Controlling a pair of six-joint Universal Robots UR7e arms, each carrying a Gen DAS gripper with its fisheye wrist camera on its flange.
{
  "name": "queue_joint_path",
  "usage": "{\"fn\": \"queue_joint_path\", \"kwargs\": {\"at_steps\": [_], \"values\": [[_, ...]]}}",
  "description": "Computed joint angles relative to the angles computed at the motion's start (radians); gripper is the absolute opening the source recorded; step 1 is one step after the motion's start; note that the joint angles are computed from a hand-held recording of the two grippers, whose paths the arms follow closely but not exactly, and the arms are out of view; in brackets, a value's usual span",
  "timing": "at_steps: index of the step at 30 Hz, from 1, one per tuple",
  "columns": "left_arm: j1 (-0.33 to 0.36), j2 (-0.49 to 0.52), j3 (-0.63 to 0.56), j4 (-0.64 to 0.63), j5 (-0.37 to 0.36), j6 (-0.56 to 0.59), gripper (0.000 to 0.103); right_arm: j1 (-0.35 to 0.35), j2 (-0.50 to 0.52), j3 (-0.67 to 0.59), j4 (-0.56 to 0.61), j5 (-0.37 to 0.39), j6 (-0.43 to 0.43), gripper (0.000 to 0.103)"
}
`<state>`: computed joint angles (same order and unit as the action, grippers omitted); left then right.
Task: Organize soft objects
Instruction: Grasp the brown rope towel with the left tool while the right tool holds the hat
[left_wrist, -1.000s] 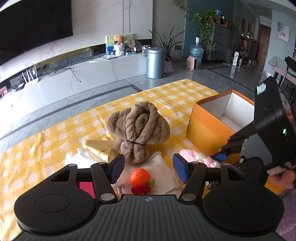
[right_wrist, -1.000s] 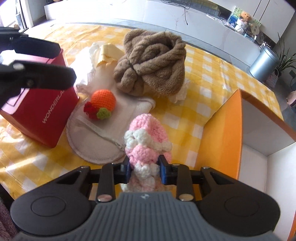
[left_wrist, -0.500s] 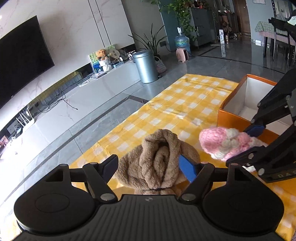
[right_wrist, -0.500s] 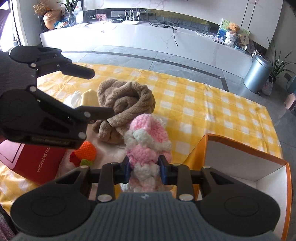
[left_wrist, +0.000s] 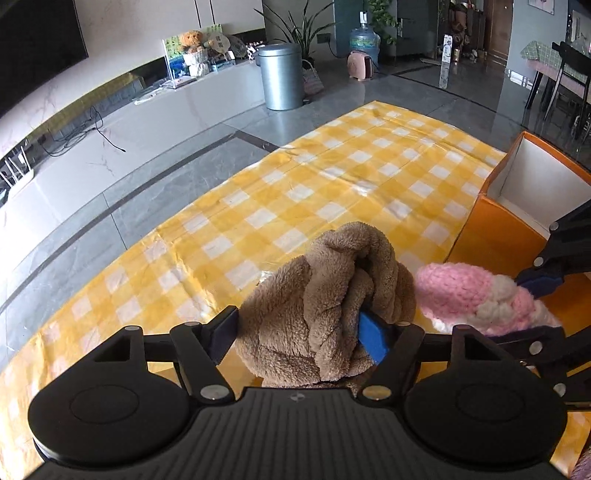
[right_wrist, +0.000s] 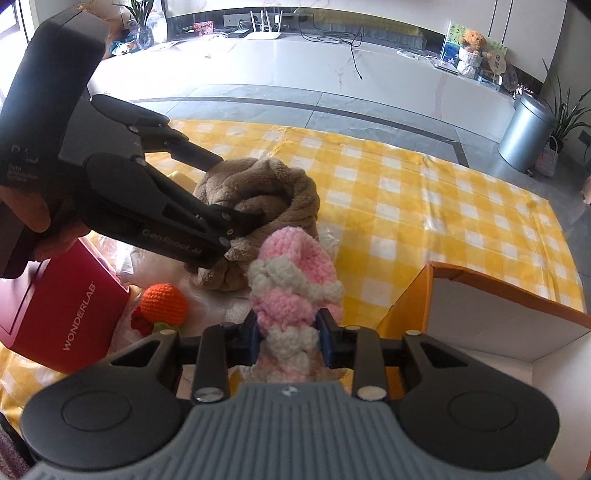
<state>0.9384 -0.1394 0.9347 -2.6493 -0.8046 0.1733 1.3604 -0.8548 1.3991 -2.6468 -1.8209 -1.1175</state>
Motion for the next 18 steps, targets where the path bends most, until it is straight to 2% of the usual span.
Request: {"fn": "queue_joint_path", "kwargs": {"at_steps": [1,5,7,11,14,18], "values": [[-0.003,-0.003,-0.002,0.027,-0.01,-0.01,0.068,0.0,0.001,0.001,-0.002,-0.002,-0.001,0.031],[-0.026,0.003,0.002,0.051,0.017,-0.047,0.05,-0.003,-0.002,0.003,-0.002,0.003,0.006,0.031],[-0.039,-0.006,0.025,0.04,0.032,-0.061,0.046,-0.003,-0.008,0.011,-0.005,0.006,0.006,0.031],[-0.067,-0.058,0.123,-0.063,0.046,-0.166,0.042,-0.007,-0.04,0.036,-0.003,0.035,-0.005,0.031],[-0.093,-0.095,0.204,-0.146,0.082,-0.231,0.042,-0.011,-0.07,0.058,0.004,0.061,-0.001,0.031],[-0.132,-0.157,0.291,-0.128,0.105,-0.345,0.042,-0.014,-0.12,0.089,0.028,0.096,0.022,0.031]]}}
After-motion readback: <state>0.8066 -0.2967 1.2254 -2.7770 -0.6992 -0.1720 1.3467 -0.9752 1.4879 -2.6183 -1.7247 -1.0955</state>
